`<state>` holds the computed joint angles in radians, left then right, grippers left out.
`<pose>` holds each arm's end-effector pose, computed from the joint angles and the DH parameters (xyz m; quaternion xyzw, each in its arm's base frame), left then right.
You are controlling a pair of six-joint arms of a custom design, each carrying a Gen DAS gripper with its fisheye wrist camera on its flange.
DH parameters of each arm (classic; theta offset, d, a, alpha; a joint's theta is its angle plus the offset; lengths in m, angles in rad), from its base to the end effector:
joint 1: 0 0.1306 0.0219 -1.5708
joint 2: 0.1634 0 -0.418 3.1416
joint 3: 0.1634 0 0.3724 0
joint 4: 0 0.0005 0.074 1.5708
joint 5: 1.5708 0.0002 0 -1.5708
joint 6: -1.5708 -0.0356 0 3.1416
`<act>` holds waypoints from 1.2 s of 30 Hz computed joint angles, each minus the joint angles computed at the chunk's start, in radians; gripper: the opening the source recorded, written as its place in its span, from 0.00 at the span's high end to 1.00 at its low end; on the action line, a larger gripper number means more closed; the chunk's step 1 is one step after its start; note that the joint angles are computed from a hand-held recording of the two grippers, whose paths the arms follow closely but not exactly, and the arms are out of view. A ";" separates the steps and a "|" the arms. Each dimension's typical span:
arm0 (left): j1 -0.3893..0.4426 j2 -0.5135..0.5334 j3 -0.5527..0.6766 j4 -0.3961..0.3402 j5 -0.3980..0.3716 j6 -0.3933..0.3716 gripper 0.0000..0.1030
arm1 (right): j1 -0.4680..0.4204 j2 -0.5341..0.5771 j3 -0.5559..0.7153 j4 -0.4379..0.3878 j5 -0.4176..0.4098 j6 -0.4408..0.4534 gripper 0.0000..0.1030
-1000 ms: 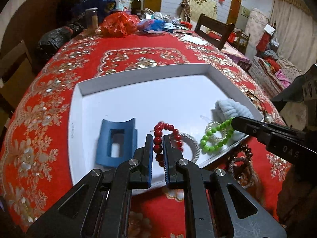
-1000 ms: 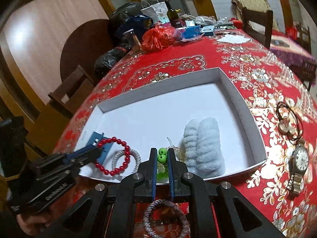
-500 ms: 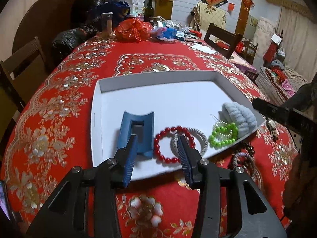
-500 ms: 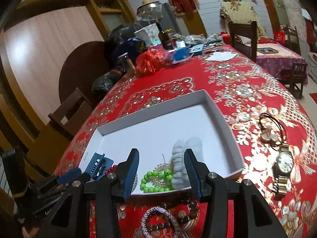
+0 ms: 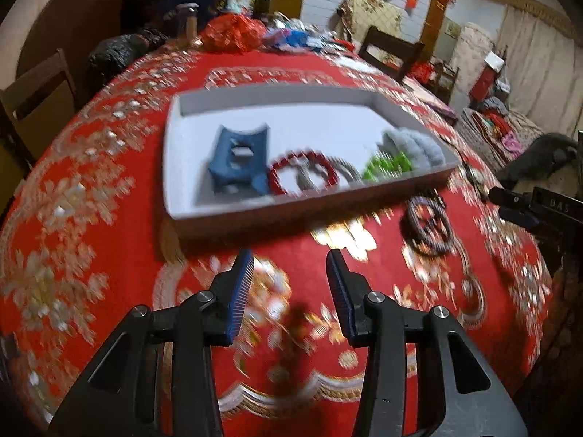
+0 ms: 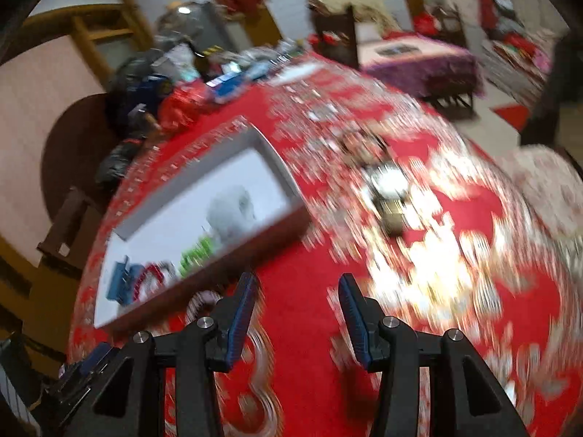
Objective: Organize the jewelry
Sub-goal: 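Raise both open tools and move them toward the remaining bracelets, then close the left tool on the brown wooden beads while the right tool closes on the braided band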
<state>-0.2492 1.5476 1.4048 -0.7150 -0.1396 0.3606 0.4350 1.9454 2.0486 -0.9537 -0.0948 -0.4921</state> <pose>0.5053 -0.1240 0.4087 -0.0763 0.9320 -0.0422 0.3517 0.6141 0.2885 0.4455 0.0100 0.9349 0.1971 0.2950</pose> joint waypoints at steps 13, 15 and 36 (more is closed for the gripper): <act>-0.052 0.019 -0.014 0.034 0.041 -0.037 0.53 | 0.055 0.050 0.059 -0.045 -0.054 0.207 0.59; -0.049 0.019 -0.014 0.037 0.055 -0.038 0.52 | 0.066 0.075 0.093 -0.061 -0.065 0.248 0.68; -0.028 0.009 -0.032 0.071 0.118 -0.023 0.47 | 0.084 0.105 0.092 -0.030 0.005 0.420 0.77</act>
